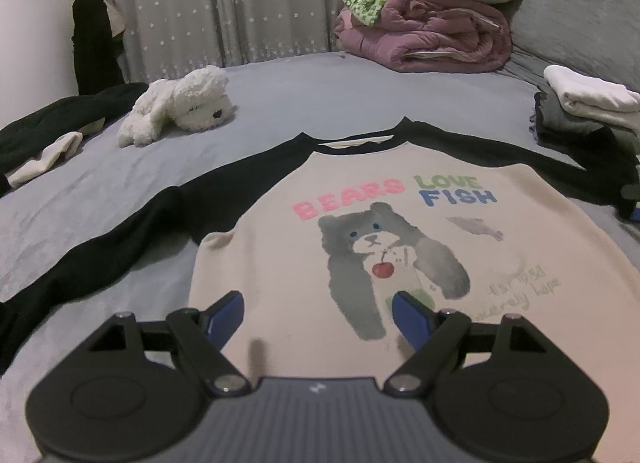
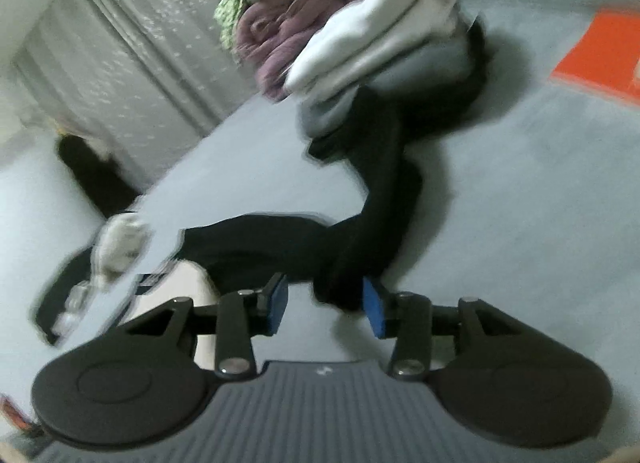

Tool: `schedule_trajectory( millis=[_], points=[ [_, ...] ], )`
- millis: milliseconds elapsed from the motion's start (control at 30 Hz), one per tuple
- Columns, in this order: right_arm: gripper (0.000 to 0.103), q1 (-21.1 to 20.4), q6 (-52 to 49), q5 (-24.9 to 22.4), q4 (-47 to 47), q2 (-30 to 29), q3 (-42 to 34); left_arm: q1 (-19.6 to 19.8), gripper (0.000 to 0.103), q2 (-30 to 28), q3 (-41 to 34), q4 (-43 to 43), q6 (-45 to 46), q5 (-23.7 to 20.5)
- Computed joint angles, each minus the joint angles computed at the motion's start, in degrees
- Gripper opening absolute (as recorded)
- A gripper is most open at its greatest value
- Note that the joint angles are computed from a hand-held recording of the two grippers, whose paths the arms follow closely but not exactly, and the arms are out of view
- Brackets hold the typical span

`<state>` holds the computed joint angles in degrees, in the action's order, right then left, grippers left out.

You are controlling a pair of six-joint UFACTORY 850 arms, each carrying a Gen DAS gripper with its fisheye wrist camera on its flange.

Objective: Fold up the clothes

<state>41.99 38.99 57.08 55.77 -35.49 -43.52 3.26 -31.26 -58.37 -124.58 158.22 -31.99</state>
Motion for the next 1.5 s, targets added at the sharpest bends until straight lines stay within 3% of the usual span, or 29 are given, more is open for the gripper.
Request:
schedule_trajectory(
  millis=[167,200,367,433,533,733,800,933,1033,1100,1133,1333,1500],
  points=[
    [0.048,-4.4,12.4,0.4,-15.1,-4.0,-4.6,-1.5,0.086,-2.2,0.4,-7.9,9.5,0.6],
    [0.048,-5.1,12.7,-0.1,-16.2,-4.7,-5.9,-1.3,0.089,-2.7,1.1,-9.7,11.2,-1.5],
    [0.047,-7.7,10.4,-2.9,-16.2,-7.4,-11.7,0.1,0.094,-3.9,0.2,-6.7,5.1,-3.5],
    [0.042,-7.9,8.2,-3.5,-13.8,-8.1,-13.1,0.3,0.095,-4.2,-0.2,-5.7,3.6,-3.8],
    [0.007,-7.9,3.5,-5.3,-9.4,-8.5,-14.2,0.2,0.095,-4.3,-0.1,-6.5,4.7,-4.0],
    [0.005,-8.4,-14.9,-3.7,2.9,-6.5,-15.0,0.3,0.096,-4.7,-0.7,-5.3,3.4,-3.8],
    [0.005,-9.4,-21.4,-6.2,5.0,-6.9,-16.8,0.3,0.097,-4.8,-0.9,-5.2,3.3,-3.7],
    [0.006,-9.8,-30.1,-11.7,7.1,-8.2,-19.0,0.4,0.097,-4.9,-1.0,-5.0,3.2,-3.5],
    [0.017,-8.9,-27.8,-11.8,5.5,-7.6,-17.1,0.5,0.098,-5.0,-1.5,-3.4,1.5,-3.0],
    [0.043,-8.0,-23.5,-11.1,3.7,-6.2,-14.9,0.7,0.099,-4.8,-1.6,-2.0,0.4,-2.7],
    [0.047,-7.5,-21.7,-10.5,3.0,-5.4,-13.6,0.8,0.099,-4.7,-1.6,-1.3,-0.2,-2.5],
    [0.048,-2.1,-18.6,-10.7,1.5,-0.1,-7.1,2.9,0.100,-2.8,0.2,5.3,-3.7,-2.6],
    [0.048,3.2,-12.8,-11.2,0.5,2.3,-3.7,7.9,0.099,-0.7,3.0,13.9,-6.4,-5.5]
  ],
)
